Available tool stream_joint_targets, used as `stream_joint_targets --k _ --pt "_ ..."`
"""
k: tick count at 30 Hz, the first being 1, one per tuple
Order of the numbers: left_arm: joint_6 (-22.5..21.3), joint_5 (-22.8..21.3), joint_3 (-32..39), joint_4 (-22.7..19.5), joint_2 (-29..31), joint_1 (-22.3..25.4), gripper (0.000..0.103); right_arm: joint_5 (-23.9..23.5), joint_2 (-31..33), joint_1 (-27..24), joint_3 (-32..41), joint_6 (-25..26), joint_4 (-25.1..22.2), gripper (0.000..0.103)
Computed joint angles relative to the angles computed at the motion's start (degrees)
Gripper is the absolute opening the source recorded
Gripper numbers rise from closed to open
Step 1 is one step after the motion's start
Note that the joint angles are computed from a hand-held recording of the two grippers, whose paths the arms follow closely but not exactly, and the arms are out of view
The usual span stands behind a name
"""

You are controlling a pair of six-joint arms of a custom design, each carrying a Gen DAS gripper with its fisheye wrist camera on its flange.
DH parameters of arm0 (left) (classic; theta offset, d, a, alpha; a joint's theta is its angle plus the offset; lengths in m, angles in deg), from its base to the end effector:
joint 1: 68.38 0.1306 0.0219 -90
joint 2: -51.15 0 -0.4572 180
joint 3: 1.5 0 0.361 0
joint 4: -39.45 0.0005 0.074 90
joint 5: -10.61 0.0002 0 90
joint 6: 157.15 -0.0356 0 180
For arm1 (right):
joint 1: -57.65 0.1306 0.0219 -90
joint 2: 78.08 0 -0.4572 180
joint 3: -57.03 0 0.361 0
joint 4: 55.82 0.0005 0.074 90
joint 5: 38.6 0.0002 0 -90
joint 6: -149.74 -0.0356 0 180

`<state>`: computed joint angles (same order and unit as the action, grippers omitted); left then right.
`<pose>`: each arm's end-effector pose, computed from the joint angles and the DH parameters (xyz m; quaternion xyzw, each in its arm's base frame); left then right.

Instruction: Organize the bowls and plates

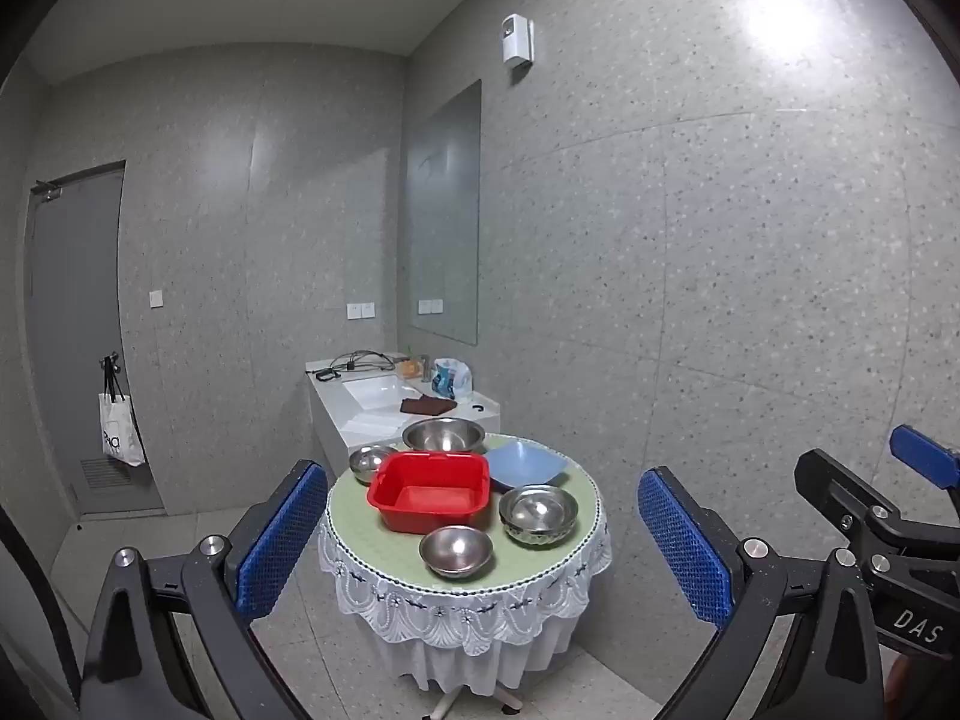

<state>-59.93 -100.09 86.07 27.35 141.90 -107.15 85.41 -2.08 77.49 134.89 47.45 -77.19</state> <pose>0.3910 -0.2985 0.5393 0.1077 0.7821 -0.1017 0.6053 0.3546 0.1062 0.5512 0.1170 0.7904 -0.0768 0.5964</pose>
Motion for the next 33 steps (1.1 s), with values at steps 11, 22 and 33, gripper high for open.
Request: stream_joint_targets --k 11,22,33 --pt "-0.5 -0.1 -0.9 2.2 0.1 0.0 0.102 -0.6 0.0 -0.6 0.1 0.3 0.3 0.103" --pt "-0.7 0.2 -0.8 2.5 0.3 0.1 0.102 -0.5 0.0 -0.5 -0.3 0.3 0.8 0.103" --pt "-0.8 -0.2 -1.2 3.0 -0.2 -0.2 0.102 -0.4 -0.2 -0.3 0.0 0.5 0.6 0.103"
